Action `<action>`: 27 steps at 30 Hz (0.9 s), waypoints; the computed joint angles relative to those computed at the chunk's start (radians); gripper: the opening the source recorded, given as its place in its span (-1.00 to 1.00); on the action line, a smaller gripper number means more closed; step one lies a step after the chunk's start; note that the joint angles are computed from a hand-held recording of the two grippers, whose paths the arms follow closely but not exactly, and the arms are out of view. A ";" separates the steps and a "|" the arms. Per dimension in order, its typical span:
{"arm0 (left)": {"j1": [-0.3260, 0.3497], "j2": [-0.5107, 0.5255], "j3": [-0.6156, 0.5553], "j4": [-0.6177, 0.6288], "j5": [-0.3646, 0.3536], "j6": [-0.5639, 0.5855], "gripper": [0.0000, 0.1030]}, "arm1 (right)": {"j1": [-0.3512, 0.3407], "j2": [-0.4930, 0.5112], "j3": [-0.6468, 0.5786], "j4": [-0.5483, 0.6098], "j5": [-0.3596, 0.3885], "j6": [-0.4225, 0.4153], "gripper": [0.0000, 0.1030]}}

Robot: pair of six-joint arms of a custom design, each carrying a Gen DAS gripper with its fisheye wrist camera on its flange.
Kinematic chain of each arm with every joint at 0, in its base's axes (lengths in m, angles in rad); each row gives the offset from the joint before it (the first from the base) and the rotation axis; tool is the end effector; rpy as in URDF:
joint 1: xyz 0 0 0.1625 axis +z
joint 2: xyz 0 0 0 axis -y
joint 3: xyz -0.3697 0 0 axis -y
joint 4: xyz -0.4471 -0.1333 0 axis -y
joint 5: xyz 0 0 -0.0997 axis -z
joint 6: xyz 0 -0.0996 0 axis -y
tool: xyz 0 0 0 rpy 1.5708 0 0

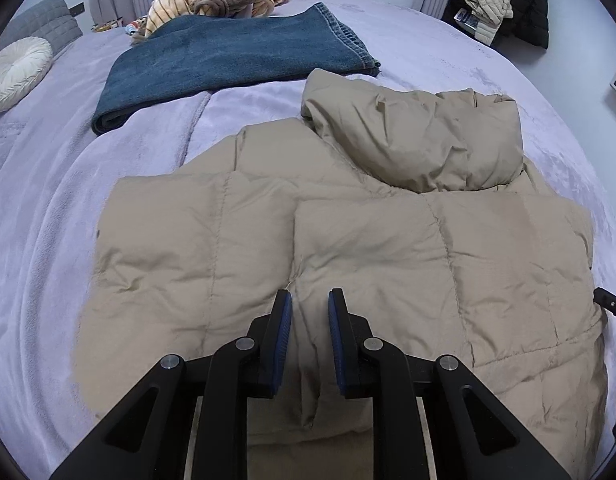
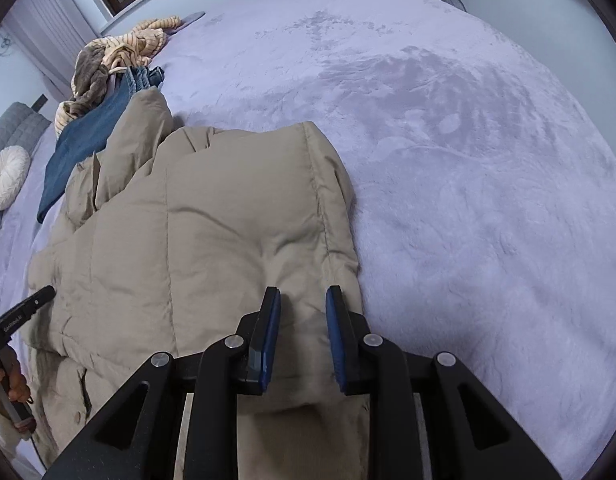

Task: Fold large clothes
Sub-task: 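Release the jacket with both tools and lift them away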

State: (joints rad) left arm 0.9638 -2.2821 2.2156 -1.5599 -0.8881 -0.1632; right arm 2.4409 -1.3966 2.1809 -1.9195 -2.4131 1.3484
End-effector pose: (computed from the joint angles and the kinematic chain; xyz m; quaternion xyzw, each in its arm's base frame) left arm -0.0149 -0.3654 0.4006 0.1982 0.9209 -0.1500 0.3003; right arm 0.3766 -0.2405 0.1086 -0.1252 -0.8866 0.2696 0.3543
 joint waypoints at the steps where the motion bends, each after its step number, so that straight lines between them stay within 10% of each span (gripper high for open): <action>1: -0.003 -0.009 -0.005 0.025 0.006 -0.014 -0.60 | 0.013 0.007 -0.014 0.047 0.007 0.026 -0.50; 27: -0.452 -0.175 -0.245 0.852 -0.131 -0.706 -0.57 | 0.245 -0.049 -0.107 0.128 0.274 0.333 0.15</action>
State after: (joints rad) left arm 0.5121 -2.4570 1.9703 -0.7084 -1.0188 -0.8690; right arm 2.6861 -1.4455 2.0740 -1.7914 -2.1392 1.6815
